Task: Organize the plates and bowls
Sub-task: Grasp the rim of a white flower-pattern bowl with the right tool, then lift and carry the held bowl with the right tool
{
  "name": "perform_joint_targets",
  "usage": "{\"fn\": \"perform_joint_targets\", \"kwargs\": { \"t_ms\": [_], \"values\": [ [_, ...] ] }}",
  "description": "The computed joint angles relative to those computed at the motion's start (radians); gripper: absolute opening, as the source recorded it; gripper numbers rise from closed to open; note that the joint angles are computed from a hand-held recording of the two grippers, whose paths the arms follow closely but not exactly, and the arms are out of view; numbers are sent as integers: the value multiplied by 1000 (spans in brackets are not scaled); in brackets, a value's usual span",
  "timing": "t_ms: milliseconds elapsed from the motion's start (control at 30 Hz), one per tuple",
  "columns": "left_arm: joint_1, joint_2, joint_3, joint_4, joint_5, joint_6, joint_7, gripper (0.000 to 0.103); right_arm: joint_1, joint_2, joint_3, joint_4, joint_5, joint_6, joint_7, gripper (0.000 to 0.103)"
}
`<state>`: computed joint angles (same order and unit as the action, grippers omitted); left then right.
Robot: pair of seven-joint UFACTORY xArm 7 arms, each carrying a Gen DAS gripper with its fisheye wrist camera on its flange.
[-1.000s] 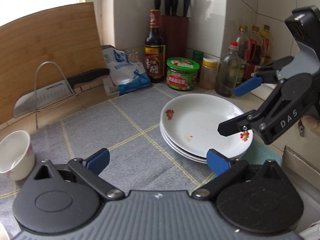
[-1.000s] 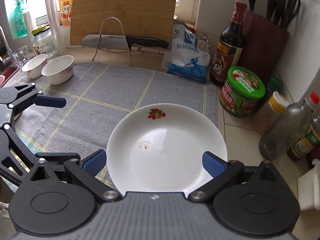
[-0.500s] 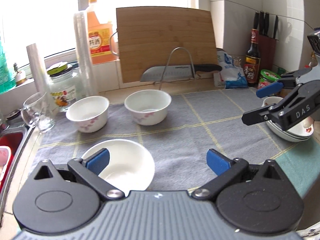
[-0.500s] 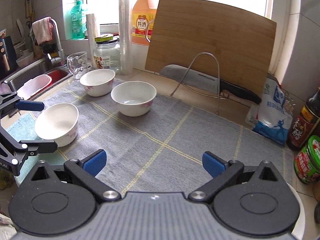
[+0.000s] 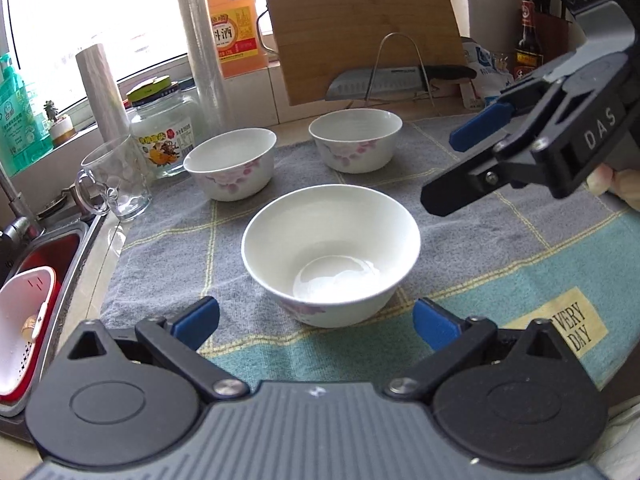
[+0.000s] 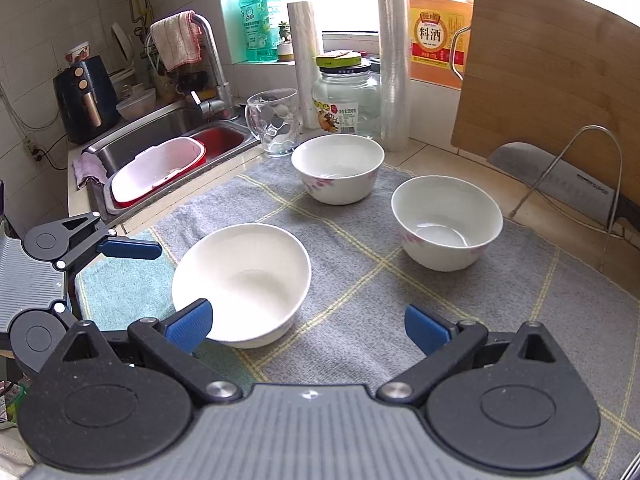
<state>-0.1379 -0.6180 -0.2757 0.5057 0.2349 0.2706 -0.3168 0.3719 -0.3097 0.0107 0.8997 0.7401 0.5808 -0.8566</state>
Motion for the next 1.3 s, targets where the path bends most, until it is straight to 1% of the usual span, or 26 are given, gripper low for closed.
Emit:
{"fn": "perform_joint_targets", "kwargs": {
  "t_ms": [133, 333, 400, 433, 467, 500, 633, 733, 867, 1067, 1300],
  "values": [
    [2, 26, 8, -6, 2, -35, 10, 102, 14, 59, 5, 43, 39, 34, -18, 103],
    [-9, 64, 29, -4, -4, -84, 50, 100, -3, 144, 41, 102, 86, 68, -37, 102],
    [-17, 77, 36, -1, -10, -94, 67, 97, -12, 164, 54, 115, 96, 77, -45, 99],
    [-15, 80, 34, 0, -11, -99, 71, 93, -15, 172, 61, 119, 97, 77, -46, 98],
    [-12, 85, 31, 2, -10, -105, 74, 91, -19, 182, 67, 127, 98, 81, -44, 94],
    [-12, 89, 31, 4, -12, -108, 78, 91, -23, 189, 72, 132, 99, 84, -42, 92],
    [-21, 100, 42, 11, -24, -119, 99, 91, -36, 208, 85, 148, 113, 88, -46, 90],
    [-29, 106, 50, 11, -33, -129, 118, 91, -44, 221, 90, 163, 125, 104, -55, 85],
    [-36, 112, 57, 16, -48, -127, 133, 91, -53, 228, 97, 176, 128, 119, -54, 82],
    [-76, 105, 73, 26, -84, -106, 159, 91, -65, 194, 93, 156, 119, 132, -32, 82],
    [-158, 105, 101, 47, -142, -95, 202, 91, -69, 101, 58, 90, 80, 150, -7, 82]
  ]
}}
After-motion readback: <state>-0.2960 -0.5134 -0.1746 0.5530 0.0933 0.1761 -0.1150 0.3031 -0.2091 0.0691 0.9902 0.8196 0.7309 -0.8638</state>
